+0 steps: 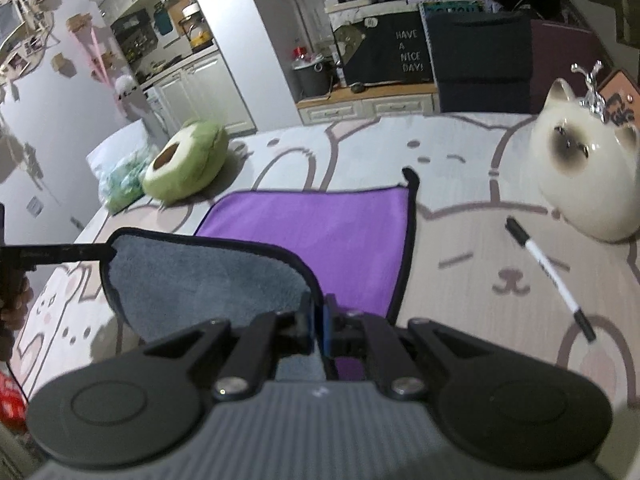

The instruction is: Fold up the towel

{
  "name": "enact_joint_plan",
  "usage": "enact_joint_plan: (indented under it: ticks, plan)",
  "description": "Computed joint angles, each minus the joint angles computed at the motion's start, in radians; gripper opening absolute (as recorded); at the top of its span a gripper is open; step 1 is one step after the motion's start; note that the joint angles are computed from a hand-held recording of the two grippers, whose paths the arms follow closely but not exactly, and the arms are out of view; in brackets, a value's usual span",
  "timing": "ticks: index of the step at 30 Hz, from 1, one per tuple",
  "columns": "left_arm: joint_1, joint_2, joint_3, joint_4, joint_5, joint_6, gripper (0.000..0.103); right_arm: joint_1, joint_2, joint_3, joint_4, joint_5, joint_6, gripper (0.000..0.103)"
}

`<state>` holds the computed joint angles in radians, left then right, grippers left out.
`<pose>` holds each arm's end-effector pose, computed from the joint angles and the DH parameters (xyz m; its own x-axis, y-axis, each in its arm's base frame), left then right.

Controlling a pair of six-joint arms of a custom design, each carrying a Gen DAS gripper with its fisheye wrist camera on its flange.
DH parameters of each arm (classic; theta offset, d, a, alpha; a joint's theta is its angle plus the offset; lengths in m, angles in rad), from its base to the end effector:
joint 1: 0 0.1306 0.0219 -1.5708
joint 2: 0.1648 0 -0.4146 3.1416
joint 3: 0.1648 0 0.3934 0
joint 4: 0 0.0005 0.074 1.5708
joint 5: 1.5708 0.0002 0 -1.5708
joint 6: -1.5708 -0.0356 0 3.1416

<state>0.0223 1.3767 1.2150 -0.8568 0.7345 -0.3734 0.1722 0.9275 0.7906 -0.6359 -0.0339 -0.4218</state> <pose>0.4510 -0.0143 0.3961 -0.6703 0.2559 -0.6966 0.6224 0.7051 -0.3399 0.2945 0.0519 0.3683 -0.7074 0.2923 -0.6435 0.1036 0.9435 0.3147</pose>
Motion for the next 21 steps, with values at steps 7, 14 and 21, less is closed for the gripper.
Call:
enact_joint_plan:
  ticks: [7, 14, 21]
  plan:
    - [-0.053, 0.055, 0.037, 0.09, -0.04, 0.087, 0.004, -0.046, 0.094, 0.04, 0.076, -0.007, 0.01, 0.005]
    - [-0.101, 0.123, 0.084, 0.136, -0.089, 0.118, 0.004, -0.09, 0.2, 0.096, 0.119, -0.008, 0.038, 0.005]
    - [-0.145, 0.195, 0.143, 0.16, -0.159, 0.138, 0.004, -0.121, 0.307, 0.158, 0.122, 0.003, 0.073, 0.005]
